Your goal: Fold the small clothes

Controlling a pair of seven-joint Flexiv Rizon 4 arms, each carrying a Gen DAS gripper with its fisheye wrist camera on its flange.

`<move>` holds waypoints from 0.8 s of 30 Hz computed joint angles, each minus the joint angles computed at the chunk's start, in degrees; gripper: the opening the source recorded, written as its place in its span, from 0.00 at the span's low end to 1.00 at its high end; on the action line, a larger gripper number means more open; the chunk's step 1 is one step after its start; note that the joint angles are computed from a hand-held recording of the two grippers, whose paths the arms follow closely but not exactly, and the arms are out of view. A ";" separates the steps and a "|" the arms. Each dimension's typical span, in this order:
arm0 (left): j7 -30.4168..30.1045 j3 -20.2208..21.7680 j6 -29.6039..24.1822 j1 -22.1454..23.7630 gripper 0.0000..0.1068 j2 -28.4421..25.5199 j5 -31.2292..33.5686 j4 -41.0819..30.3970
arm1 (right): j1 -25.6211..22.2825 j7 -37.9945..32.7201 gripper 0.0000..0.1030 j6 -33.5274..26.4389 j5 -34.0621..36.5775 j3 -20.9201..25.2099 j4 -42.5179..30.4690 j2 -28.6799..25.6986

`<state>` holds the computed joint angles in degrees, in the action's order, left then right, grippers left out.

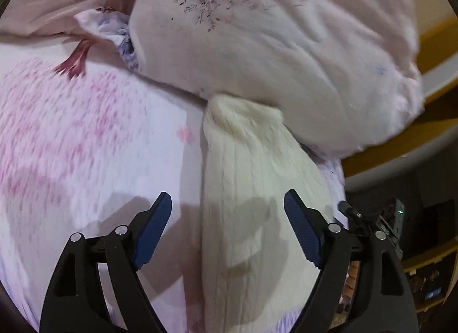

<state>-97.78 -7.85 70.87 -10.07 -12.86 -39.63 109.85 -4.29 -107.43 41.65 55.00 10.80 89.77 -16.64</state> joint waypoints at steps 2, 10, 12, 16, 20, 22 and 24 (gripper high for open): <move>-1.28 0.16 -2.60 0.66 0.77 -2.43 0.82 -3.06 | 1.33 1.65 0.57 0.44 -2.32 -0.40 -2.34 -2.01; 2.68 -3.68 1.79 2.54 0.29 -8.75 -2.73 -8.38 | 2.77 -2.81 0.08 7.65 -5.98 2.21 -4.16 -3.78; 2.29 -2.94 2.40 2.37 0.14 -9.08 -1.18 -8.33 | 3.58 -2.72 0.07 11.57 -7.46 1.99 -3.43 -3.60; 3.32 -3.40 3.71 3.31 0.09 -9.21 -1.49 -7.11 | 3.86 1.44 0.07 12.33 -11.35 1.62 -3.86 -5.40; -0.71 0.12 4.26 1.77 0.06 -8.89 4.41 -6.88 | 5.38 6.93 0.07 13.51 -17.57 1.01 -2.74 -6.74; -3.09 1.48 4.27 1.74 0.04 -8.39 6.87 -6.06 | 5.71 10.08 0.07 13.12 -19.99 0.96 -2.77 -7.37; -1.71 -0.96 4.54 3.61 0.04 -8.25 4.64 -5.24 | 6.11 11.43 0.08 13.62 -22.46 1.14 -2.51 -7.52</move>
<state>-99.50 -8.81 75.41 -6.46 -21.11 -34.99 104.61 1.81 -96.01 55.28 32.53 11.94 87.27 -24.17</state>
